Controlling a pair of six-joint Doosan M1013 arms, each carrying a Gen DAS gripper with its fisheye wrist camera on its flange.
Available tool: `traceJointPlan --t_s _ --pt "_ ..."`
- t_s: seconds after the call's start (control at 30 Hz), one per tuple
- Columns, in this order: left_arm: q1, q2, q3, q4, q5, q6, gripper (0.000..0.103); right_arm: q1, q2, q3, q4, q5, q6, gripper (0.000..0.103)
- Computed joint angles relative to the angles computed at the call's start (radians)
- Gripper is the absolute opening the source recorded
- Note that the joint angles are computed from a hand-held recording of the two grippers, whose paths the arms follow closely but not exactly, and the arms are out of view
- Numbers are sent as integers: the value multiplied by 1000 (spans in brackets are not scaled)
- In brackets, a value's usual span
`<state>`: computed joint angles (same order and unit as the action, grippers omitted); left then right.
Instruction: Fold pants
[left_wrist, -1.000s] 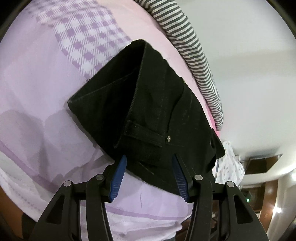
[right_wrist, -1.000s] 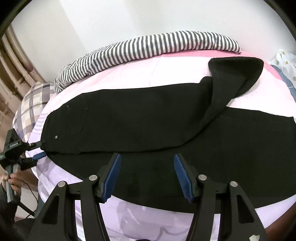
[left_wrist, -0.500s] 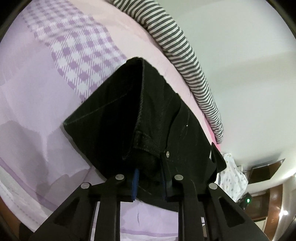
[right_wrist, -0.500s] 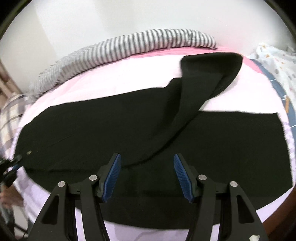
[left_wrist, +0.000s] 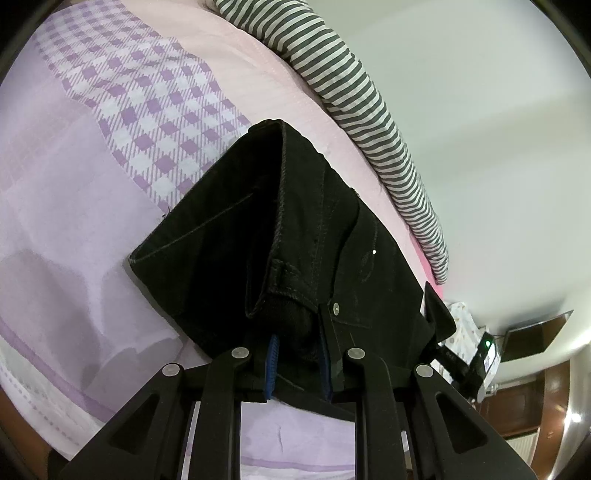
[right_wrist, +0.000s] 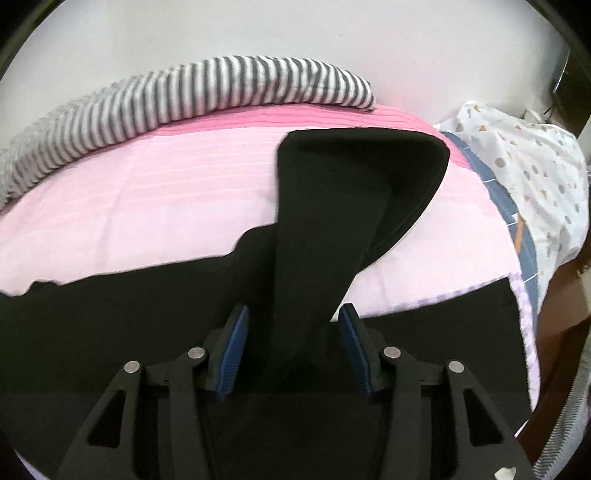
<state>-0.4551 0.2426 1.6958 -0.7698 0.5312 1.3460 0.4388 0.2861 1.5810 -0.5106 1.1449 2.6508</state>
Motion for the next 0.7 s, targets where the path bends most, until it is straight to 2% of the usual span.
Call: traceJointPlan --t_s 0.13,0.2,0.23,0.27,0.37,0.5,0.6,0.7 --pt "0 3 -1 14 3 -15 19 -19 31 -31 -10 72 -9 46" --pt "-2 4 -3 28 4 -23 19 -30 36 -37 -3 75 -21 31" --pt "-2 6 -5 36 7 -29 19 -35 35 -38 8 67 -36 13" --pt "-2 7 -8 47 10 -38 19 -41 28 -35 25 53 -45 5" --pt "1 10 -19 62 14 -40 19 -42 -5 -14 38 15 -30 3" --pt "2 17 -45 117 34 -50 18 -27 -57 21 1 8 19 3" --pt "11 25 -66 125 65 -28 18 -25 -110 65 24 -20 68 3" --pt "16 32 -90 167 106 -11 18 -2 -155 103 24 -30 123 3"
